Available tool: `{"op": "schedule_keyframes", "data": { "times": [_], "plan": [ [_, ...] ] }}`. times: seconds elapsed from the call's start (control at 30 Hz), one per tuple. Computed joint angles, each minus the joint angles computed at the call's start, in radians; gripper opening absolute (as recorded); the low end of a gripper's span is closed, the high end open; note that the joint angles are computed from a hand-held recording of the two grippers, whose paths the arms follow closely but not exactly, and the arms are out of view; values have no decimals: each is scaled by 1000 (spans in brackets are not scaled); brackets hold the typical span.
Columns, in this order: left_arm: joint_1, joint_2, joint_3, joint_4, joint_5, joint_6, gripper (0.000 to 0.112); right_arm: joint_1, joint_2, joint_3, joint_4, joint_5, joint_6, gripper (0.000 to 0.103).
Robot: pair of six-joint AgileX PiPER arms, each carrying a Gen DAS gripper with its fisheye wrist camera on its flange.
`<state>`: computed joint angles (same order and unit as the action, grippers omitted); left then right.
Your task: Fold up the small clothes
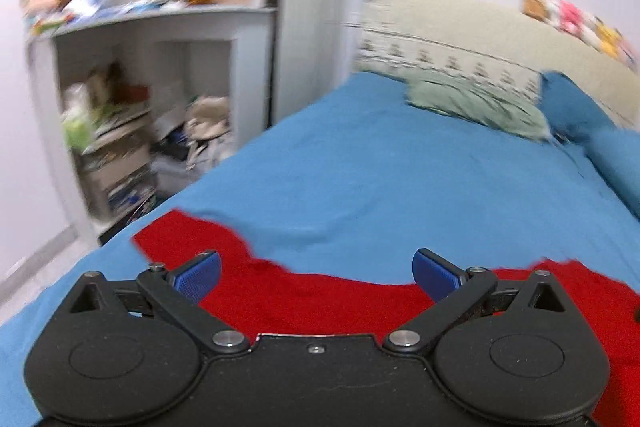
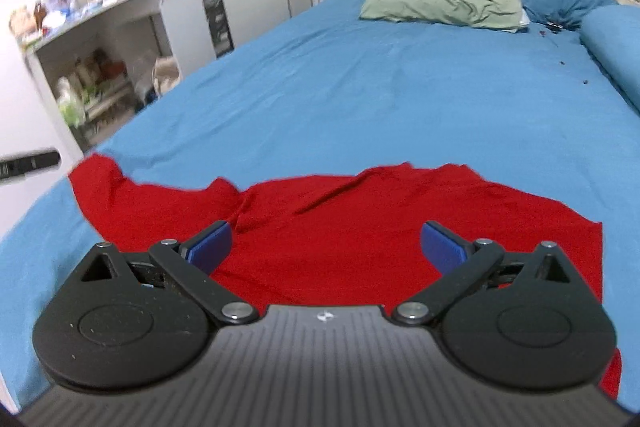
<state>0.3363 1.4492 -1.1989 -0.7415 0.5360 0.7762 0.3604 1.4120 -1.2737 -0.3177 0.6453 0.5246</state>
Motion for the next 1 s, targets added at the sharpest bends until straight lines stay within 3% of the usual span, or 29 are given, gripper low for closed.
{"op": "schedule_keyframes", "data": {
  "times": [0.17,0.37,0.47,0.53,0.6,0.67,0.73,0.83,0.93,1.0],
  "plan": [
    [131,197,-75,-155,21,146,101,79,67,11,-127,-9,112,103],
    [174,430,-228,-180,87,21,87,75,109,73,-131,-90,123,103],
    [157,492,-260,-170,44,-50,79,59,118,106,-133,-138,125,103],
    [147,501,-254,-228,2,-4,77,41,123,122,-112,-168,98,103],
    [125,513,-273,-178,-39,-56,64,28,130,134,-96,-195,77,103],
    [109,520,-298,-80,-62,-146,28,19,137,143,-88,-221,64,103],
    [113,529,-324,-87,-30,-158,8,15,137,148,-89,-233,60,103],
    [88,473,-285,-82,-72,-164,7,8,124,165,-100,-249,73,103],
    [49,383,-225,-209,-105,-23,7,-10,89,189,-105,-256,90,103],
    [12,306,-196,-282,-81,50,7,-26,55,209,-110,-265,102,103]
  ]
}}
